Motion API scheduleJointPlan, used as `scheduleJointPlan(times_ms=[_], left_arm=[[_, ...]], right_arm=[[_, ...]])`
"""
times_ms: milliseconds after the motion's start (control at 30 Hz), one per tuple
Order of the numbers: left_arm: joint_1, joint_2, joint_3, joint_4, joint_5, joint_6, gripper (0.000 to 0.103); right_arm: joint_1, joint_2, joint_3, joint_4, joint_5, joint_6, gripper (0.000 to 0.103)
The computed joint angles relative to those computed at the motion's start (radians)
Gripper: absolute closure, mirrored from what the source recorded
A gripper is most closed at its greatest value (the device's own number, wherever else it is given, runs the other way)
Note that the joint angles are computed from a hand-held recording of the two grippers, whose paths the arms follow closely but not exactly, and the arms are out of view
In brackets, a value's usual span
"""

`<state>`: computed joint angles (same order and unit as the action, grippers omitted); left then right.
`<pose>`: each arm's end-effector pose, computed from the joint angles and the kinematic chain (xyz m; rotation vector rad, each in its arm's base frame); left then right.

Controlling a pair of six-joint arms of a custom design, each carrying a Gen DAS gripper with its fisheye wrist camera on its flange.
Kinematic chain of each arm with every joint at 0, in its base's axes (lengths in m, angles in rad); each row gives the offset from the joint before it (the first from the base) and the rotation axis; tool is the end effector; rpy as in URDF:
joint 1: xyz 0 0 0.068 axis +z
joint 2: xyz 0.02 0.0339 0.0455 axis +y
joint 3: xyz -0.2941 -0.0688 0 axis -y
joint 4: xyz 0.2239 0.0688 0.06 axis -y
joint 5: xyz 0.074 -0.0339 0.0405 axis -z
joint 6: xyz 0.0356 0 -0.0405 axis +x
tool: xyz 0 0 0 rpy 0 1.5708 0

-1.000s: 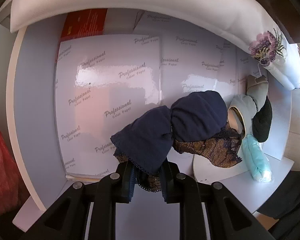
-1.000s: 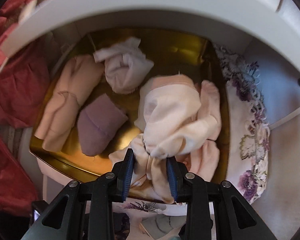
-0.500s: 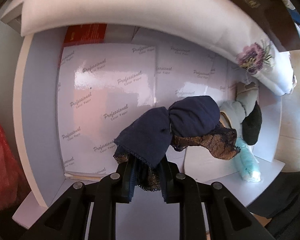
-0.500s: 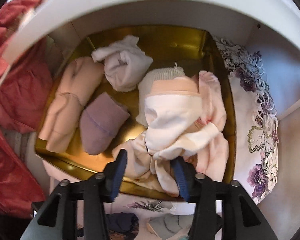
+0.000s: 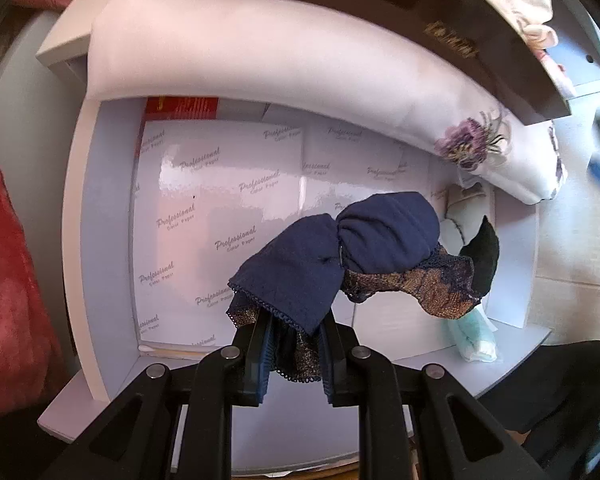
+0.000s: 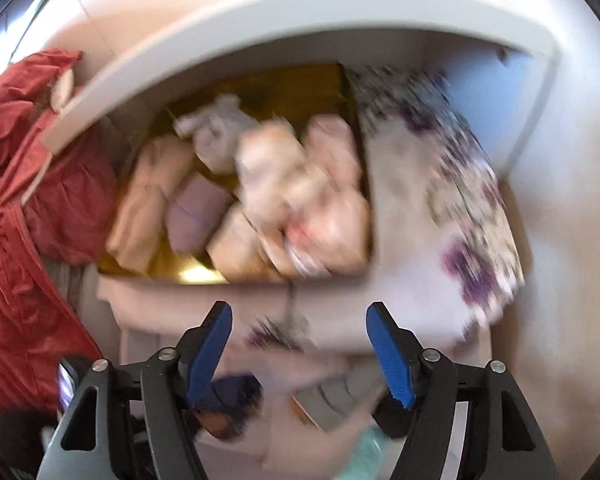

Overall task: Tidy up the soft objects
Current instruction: 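Move the right tool to the drawer and grasp the light blue wrapped packet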

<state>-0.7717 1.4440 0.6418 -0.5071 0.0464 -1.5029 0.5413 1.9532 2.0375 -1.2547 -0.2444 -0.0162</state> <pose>0.1493 -0.1476 0.1802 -1.0812 2.8504 -0.3935 0.3299 0.2084 0.3650 -0.8314 2.6533 0.4761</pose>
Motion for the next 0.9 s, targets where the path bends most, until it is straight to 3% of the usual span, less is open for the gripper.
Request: scheduleJointPlan(times_ms=[200, 333, 533, 700, 900], left_arm=[[-0.027, -0.025, 0.047, -0.062, -0.063, -0.017, 0.084], [-0.059, -0.048, 0.068, -0.109, -0.111, -0.037, 0.084], [-0.096, -0.070, 0.115, -0.186, -0.184, -0.048, 0.084], [-0.139, -0.078, 0.146, -0.240, -0.245, -0.076, 0.084], [-0.110, -0.091, 0.202, -0.307, -0.303, -0.034, 0.084]], right_arm=[[-0.026, -0.011, -0.198, -0.071, 0.107, -0.004, 0.027], [-0.009, 0.053, -0.267, -0.147, 0.172, -0.015, 0.026], [0.015, 0.083, -0.356, -0.153, 0.251, -0.032, 0.024], [0.013, 0.104, -0.378, -0.155, 0.248, -0.034, 0.024], [0.023, 0.097, -0.451, -0.141, 0.236, -0.056, 0.049]])
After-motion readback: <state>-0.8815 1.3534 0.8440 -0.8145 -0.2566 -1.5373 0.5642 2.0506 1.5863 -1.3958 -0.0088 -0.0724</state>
